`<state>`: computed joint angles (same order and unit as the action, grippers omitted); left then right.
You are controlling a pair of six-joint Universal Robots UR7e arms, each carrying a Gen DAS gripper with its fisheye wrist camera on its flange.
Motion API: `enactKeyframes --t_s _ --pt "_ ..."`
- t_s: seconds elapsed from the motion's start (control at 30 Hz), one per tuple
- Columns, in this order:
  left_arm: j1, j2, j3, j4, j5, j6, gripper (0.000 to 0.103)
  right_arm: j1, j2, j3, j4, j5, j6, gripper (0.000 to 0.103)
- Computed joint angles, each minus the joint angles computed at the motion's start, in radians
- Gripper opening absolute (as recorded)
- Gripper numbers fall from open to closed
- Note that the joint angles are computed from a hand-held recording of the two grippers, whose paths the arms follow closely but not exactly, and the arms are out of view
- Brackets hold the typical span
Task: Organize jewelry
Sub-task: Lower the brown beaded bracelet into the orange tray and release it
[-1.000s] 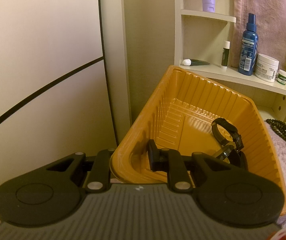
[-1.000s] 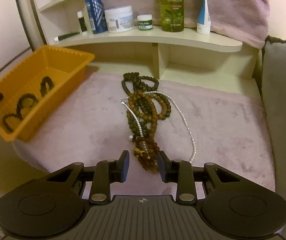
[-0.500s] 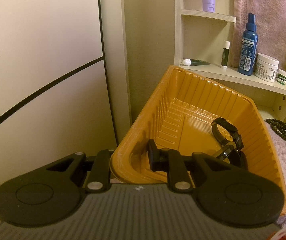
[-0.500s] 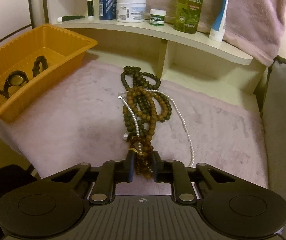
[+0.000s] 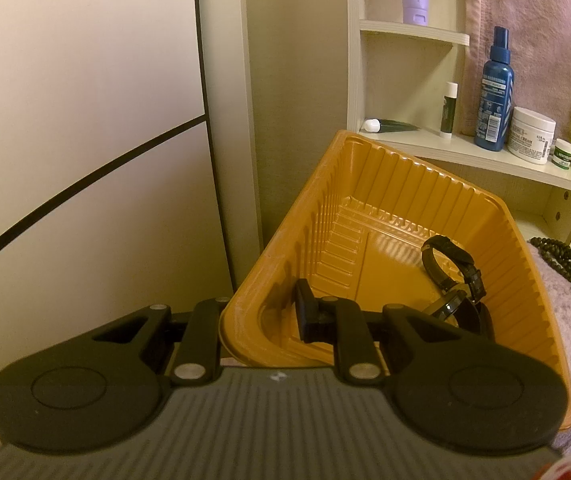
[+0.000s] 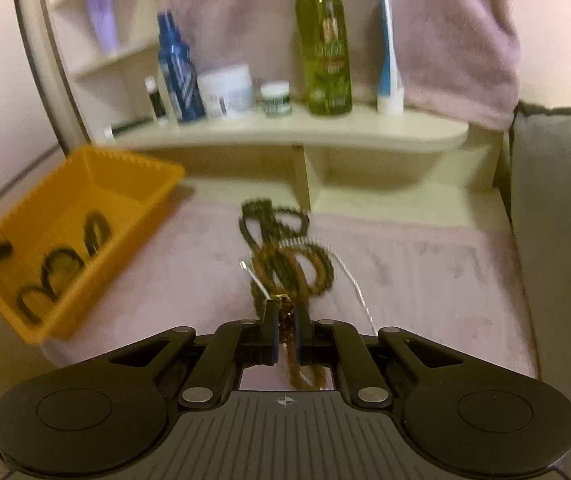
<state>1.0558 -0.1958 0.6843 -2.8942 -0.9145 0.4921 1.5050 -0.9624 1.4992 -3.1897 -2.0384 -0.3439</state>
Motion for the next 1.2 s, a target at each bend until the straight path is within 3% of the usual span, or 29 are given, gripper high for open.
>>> enactKeyframes --t_s 0.47,0.83,1.03,1.2 --pt "0.0 0.0 -0.003 0.007 0.001 -0.001 0.017 0.022 0.032 -0.109 0.068 0.204 0.054 0.007" --pt "-0.002 0.0 -0.003 0.011 0.005 -0.004 0.017 0.033 0.189 -0.33 0.295 0.406 0.088 0.007" --pt "-0.001 -0.002 -0.002 0.014 0.004 -0.004 0.017 0.038 0.288 -0.485 0.445 0.441 0.094 0.007" --pt "-0.001 -0.003 -0.001 0.016 0.004 -0.007 0.017 0.043 0.359 -0.597 0.533 0.414 0.082 0.007"
